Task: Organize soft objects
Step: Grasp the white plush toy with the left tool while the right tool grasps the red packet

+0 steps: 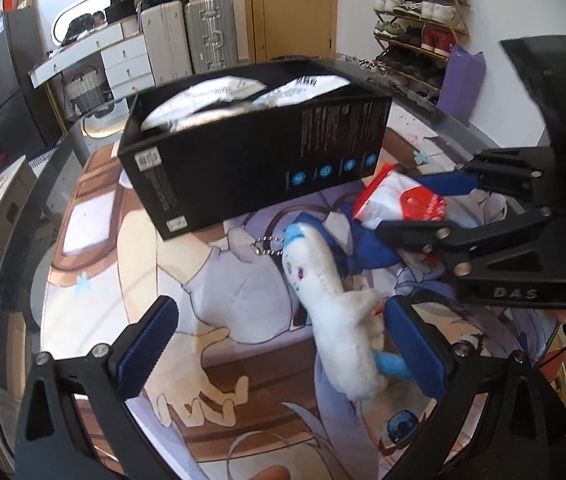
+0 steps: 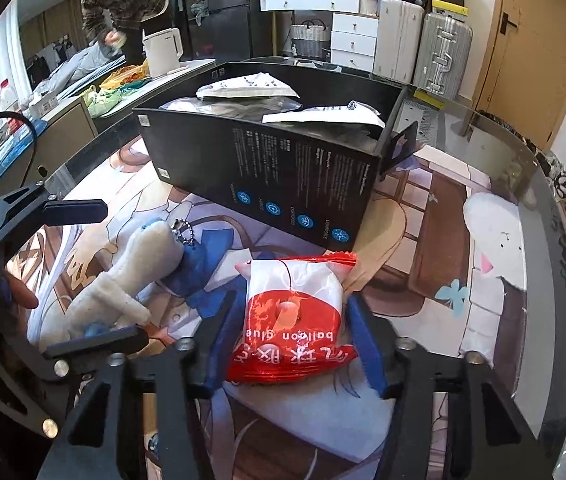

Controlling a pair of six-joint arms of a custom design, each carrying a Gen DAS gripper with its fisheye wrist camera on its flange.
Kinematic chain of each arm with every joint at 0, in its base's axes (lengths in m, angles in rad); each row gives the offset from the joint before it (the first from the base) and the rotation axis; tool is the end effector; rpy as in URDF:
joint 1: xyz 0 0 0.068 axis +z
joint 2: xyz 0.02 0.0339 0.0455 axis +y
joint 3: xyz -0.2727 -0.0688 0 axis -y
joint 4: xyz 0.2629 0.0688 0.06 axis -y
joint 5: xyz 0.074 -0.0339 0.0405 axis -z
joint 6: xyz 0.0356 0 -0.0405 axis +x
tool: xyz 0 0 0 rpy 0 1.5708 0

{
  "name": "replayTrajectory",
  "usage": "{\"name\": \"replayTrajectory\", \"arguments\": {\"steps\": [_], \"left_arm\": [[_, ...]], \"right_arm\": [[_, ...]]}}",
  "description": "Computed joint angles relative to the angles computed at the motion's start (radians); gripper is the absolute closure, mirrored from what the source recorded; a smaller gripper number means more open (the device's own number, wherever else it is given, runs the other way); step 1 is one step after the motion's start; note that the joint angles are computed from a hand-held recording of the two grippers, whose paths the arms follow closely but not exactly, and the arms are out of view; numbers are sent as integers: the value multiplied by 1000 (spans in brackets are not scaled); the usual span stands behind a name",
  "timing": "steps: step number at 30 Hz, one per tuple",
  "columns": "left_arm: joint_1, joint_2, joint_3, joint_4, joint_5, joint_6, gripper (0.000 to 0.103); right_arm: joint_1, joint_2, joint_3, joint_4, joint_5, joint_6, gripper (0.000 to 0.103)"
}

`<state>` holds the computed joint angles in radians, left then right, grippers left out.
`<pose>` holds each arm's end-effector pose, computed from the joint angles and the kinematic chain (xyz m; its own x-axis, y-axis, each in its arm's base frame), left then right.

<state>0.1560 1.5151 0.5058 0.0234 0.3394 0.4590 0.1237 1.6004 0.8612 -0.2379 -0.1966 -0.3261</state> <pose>0.2537 0.0279 0.1055 -0.7229 0.3092 -0.6179 0.3964 0.9181 -0.0042 0.3204 0.0468 0.1630 -0.7057 -0.4043 -0.5818 -0.4809 0.8764 -0.0258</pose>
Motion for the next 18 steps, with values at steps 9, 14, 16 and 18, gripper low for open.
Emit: {"name": "replayTrajectory", "arguments": {"steps": [9,14,16,18], "left_arm": [[1,23,10,-24,-6,3,0],[1,23,23,-51,-1,5,4],[15,7,18,-59,31,14,18],[24,-6,20,-78,58,25,34]], "right_arm": [[-28,-81,-14,3,-58,5,56],[-43,-111,-10,-6,-68,12,56],[-48,-112,-8,-6,-71,12,56],[-51,-112,-6,-9,-69,12,56]]}}
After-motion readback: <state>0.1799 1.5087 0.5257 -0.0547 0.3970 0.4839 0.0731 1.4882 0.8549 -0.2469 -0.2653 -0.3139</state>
